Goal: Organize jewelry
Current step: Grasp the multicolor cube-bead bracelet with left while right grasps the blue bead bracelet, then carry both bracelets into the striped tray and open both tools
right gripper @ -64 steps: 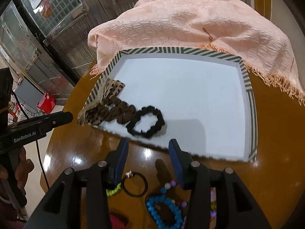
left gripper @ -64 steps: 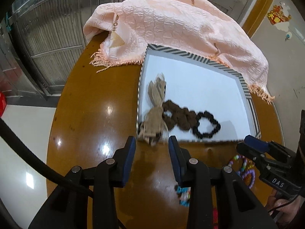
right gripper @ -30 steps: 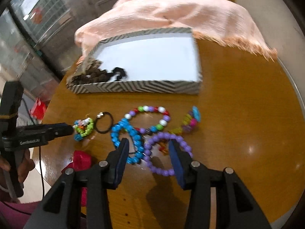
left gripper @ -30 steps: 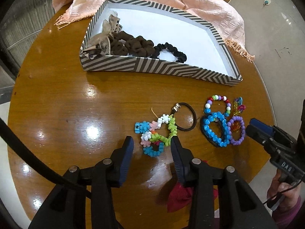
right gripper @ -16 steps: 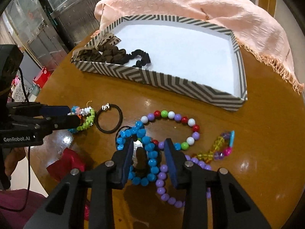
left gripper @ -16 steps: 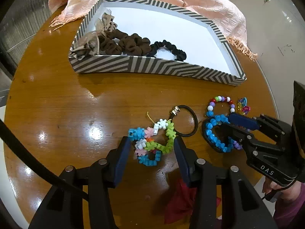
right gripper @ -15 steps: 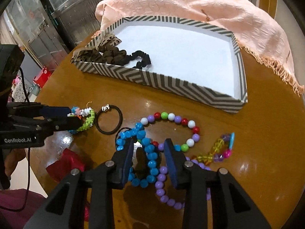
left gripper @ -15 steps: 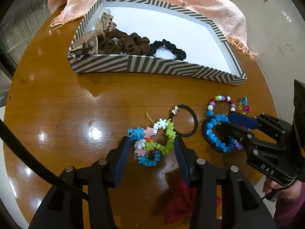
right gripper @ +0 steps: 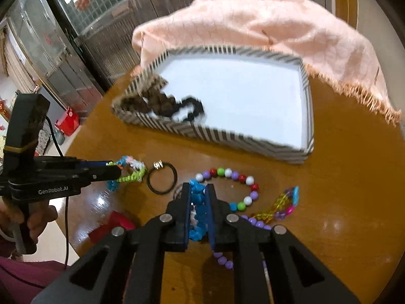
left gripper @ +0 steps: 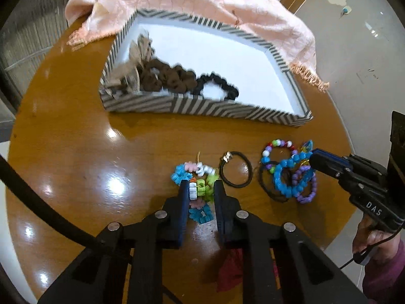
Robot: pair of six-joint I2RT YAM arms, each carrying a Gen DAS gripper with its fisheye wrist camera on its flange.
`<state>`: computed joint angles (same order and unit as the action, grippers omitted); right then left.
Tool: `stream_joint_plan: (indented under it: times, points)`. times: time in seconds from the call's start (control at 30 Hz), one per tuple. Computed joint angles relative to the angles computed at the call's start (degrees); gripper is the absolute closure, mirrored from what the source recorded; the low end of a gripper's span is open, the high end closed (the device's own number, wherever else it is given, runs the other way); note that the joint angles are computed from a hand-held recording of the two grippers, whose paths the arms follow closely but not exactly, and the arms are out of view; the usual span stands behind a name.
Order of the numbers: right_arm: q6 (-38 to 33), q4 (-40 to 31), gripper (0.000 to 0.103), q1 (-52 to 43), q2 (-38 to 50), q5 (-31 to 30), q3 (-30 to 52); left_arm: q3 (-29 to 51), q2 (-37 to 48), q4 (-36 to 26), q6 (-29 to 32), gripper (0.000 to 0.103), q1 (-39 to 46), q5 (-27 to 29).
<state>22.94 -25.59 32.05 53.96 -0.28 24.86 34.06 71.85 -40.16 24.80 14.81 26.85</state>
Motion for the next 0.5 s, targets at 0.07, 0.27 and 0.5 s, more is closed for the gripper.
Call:
stream_joint_plan:
  times: [0.07,0.27,0.5]
  points:
    - [0.5,-1.4,0.092,0.0,-2.2,0.2,0.9,1.8,-1.0,-3.0,2.1,0.086,1.8,1.1]
    - [0.0,-3.3,0.092,-2.1,-3.6,-1.4,4.6,7.2,-2.4,-8.4,4.2,0.086,4.5,3.3]
    - [-1.4,-2.9,0.092,-3.3,-0.9,-1.0,7.5,11.3,-3.1,-10.1,3.3,0.086,4.6,3.6]
